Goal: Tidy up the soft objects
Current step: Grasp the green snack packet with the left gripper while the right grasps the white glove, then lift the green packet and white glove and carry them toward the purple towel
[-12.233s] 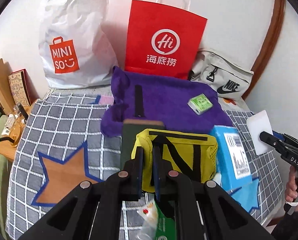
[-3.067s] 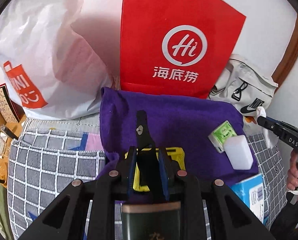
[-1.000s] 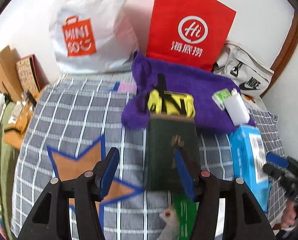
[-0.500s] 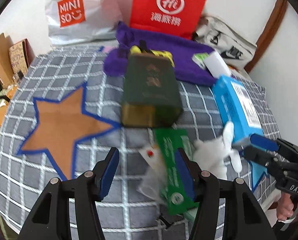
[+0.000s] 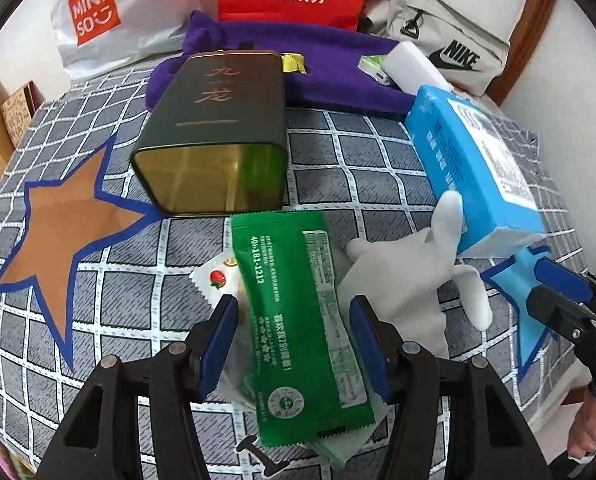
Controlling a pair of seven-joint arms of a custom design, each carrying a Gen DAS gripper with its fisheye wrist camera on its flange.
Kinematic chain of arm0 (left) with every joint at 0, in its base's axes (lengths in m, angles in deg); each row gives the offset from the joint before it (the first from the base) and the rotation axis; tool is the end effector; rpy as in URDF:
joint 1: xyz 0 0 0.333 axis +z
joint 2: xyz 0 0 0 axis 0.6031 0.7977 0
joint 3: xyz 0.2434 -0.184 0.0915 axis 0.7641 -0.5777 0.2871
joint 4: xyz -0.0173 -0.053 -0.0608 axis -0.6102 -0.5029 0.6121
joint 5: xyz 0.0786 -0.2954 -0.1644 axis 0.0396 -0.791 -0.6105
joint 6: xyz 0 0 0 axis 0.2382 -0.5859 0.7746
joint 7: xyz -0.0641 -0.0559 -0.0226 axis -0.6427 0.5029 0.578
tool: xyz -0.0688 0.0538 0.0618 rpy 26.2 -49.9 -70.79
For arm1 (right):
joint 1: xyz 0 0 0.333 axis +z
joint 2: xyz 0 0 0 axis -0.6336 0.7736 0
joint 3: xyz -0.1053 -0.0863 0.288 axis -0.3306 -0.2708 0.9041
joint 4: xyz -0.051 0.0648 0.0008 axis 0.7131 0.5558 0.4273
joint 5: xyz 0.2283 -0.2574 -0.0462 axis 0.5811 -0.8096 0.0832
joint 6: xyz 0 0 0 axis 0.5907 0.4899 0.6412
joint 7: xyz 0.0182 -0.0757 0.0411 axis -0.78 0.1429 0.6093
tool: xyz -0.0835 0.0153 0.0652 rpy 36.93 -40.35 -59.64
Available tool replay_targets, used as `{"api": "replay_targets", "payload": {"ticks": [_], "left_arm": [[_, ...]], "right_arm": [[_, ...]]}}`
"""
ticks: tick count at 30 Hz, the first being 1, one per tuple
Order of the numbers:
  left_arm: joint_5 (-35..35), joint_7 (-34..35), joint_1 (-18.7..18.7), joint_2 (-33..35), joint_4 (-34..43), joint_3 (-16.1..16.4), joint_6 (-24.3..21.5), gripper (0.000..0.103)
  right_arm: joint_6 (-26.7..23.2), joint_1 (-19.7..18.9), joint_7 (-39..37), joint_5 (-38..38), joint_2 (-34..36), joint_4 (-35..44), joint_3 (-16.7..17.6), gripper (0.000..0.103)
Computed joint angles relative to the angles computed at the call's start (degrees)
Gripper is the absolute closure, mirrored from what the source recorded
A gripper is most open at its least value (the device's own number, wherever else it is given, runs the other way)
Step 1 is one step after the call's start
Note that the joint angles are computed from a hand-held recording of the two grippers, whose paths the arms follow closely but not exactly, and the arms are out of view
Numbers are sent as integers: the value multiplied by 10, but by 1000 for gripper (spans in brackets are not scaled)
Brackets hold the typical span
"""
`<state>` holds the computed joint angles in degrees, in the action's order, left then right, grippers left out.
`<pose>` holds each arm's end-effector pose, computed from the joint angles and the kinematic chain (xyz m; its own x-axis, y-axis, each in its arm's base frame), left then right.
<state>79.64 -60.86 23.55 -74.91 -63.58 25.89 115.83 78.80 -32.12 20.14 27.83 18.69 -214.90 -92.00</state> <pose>0.4292 -0.2408 0.4082 0.1866 -0.9783 0.0905 -0.8758 -0.2074 -0.4359 0.4807 0.0374 0.4557 0.4927 -0.8167 -0.3003 -0.8173 -0.3159 -0.4819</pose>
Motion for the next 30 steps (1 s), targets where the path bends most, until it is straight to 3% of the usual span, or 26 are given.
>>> {"api": "replay_targets", "payload": {"ticks": [2, 4, 5, 8, 14, 16, 18, 21, 27, 30], "left_arm": [[24, -13, -4, 10, 17, -4, -25, 48], [51, -31, -9, 16, 26, -4, -39, 58], [55, -36, -10, 15, 22, -2, -31, 65], [50, -32, -5, -2, 0, 4, 6, 70], [42, -39, 18, -56, -43, 0, 23, 70], [33, -37, 29, -71, -58, -1, 37, 70], [38, -48, 44, -87, -72, -7, 36, 70], [41, -49, 62, -104, -90, -12, 31, 70], [-7, -26, 84, -131, -153, 3, 115, 70], [-29, -8, 102, -138, -171, -5, 133, 70]], "right_arm": [[-1, 0, -6, 1, 0, -3, -1, 48], [-2, 1, -11, 3, -2, -6, 0, 48], [-5, 2, -16, 8, -2, -7, 0, 48], [-16, 3, -22, 11, -1, -7, 1, 48], [-19, 15, -26, 16, -2, -12, 10, 48], [-29, 20, -20, 18, 2, -8, 13, 43], [-28, 25, -17, 18, 5, -6, 18, 29], [10, 40, -9, 16, 2, -17, 32, 25], [49, 63, 28, -25, 17, -27, 49, 25], [64, 72, 41, -27, 23, -32, 52, 25]]}}
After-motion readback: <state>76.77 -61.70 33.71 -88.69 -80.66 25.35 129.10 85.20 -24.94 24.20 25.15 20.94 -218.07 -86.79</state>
